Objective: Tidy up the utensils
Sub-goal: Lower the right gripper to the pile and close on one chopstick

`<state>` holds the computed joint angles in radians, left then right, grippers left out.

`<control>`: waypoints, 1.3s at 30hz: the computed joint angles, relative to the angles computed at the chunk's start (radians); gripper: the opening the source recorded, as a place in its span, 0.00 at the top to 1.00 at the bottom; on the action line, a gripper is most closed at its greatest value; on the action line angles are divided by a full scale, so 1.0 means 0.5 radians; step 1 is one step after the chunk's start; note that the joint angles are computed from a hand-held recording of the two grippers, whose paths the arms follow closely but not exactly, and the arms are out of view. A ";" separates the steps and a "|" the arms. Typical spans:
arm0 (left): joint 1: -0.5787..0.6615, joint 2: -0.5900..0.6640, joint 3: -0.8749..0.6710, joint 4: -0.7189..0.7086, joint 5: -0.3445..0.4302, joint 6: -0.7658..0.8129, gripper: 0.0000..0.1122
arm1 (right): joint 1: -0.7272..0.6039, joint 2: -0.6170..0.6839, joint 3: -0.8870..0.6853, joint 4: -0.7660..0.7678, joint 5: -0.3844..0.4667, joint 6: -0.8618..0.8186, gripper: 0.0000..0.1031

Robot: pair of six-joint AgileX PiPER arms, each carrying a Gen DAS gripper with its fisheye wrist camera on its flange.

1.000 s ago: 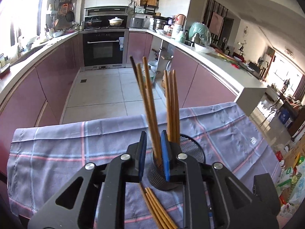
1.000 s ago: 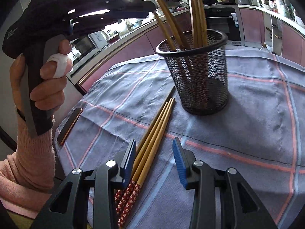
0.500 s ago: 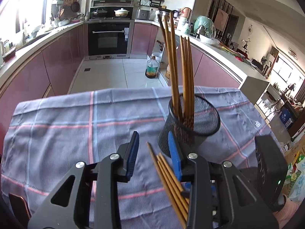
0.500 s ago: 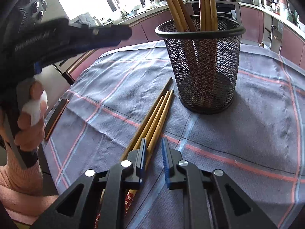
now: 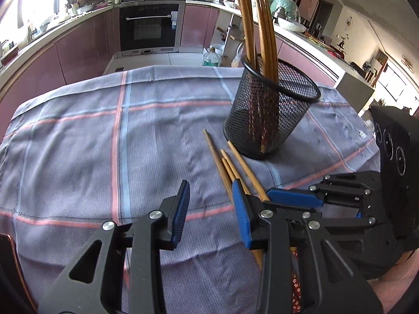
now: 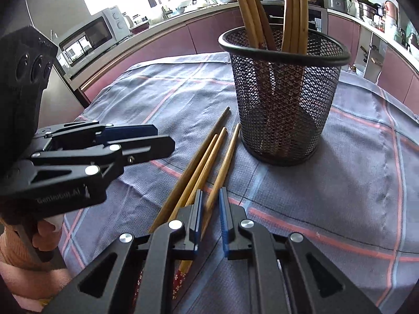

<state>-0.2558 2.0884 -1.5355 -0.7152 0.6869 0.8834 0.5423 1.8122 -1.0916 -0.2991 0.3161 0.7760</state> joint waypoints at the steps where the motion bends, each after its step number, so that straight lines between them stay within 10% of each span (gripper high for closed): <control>1: -0.004 -0.001 0.013 0.002 -0.001 0.014 0.70 | 0.000 -0.007 0.007 0.005 0.001 -0.003 0.90; 39: -0.121 0.334 -0.572 0.432 0.370 -0.410 0.89 | -0.097 0.039 -0.087 0.087 0.062 -0.262 0.93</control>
